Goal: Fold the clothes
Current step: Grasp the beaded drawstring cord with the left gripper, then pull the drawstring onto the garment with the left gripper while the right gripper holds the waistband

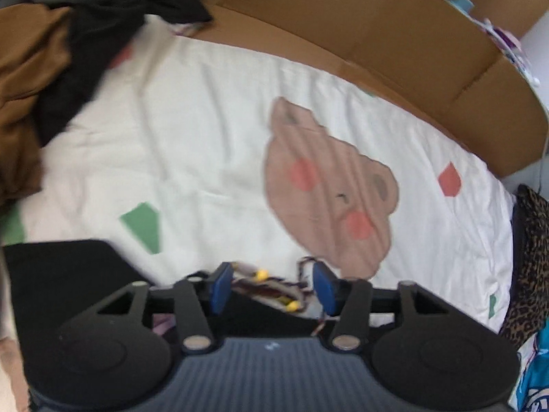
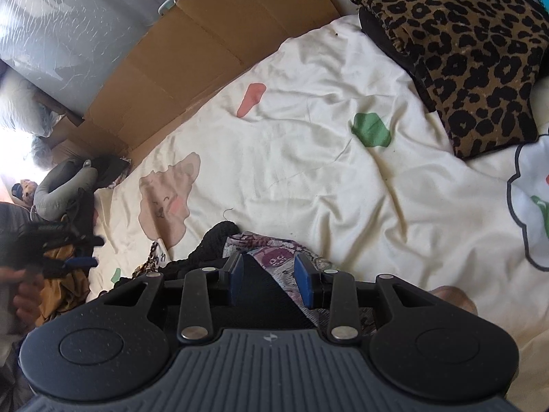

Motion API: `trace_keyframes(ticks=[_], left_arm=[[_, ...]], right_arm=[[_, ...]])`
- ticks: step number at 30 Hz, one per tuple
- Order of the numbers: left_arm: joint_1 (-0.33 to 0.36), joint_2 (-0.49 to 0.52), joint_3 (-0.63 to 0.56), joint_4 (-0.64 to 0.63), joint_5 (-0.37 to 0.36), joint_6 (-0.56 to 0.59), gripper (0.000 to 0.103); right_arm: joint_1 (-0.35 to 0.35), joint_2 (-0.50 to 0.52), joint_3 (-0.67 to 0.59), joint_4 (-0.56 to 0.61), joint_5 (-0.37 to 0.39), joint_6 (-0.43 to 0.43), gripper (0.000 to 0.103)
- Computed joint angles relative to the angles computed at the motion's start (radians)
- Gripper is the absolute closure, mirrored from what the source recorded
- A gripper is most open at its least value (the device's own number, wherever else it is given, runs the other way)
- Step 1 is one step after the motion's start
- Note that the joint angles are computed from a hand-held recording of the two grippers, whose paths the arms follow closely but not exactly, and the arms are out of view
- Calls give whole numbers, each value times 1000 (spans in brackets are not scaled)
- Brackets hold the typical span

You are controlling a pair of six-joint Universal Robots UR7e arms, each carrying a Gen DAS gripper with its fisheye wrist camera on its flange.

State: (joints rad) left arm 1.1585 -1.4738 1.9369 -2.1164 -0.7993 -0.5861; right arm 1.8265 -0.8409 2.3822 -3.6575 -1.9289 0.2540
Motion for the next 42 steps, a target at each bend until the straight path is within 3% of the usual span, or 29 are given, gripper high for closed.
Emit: trace_keyframes(ticks=[7, 13, 18, 25, 34, 35, 37, 39, 40, 42], left_arm=[[38, 79, -51, -24, -60, -24, 41], [50, 109, -48, -37, -48, -87, 25], [72, 117, -23, -38, -95, -186, 26], [100, 130, -21, -41, -157, -215, 26], [114, 141, 1, -95, -115, -187, 27], [111, 141, 3, -98, -107, -185, 30], [103, 141, 4, -85, -78, -201, 48], [101, 136, 5, -78, -64, -207, 84], [105, 131, 8, -87, -73, -194, 92], [109, 122, 13, -101, -86, -169, 96]], right_arm=[[2, 9, -6, 21, -3, 3, 65], [-1, 20, -14, 19, -3, 12, 65], [-1, 25, -15, 29, -13, 17, 65], [-4, 29, -11, 27, -30, 30, 65], [-3, 37, -19, 30, -30, 35, 65], [-3, 38, -21, 29, -29, 36, 65], [0, 41, -26, 29, -29, 34, 65], [2, 45, -32, 28, -25, 31, 65], [3, 47, -34, 28, -24, 30, 65], [6, 50, -37, 30, -24, 29, 65]])
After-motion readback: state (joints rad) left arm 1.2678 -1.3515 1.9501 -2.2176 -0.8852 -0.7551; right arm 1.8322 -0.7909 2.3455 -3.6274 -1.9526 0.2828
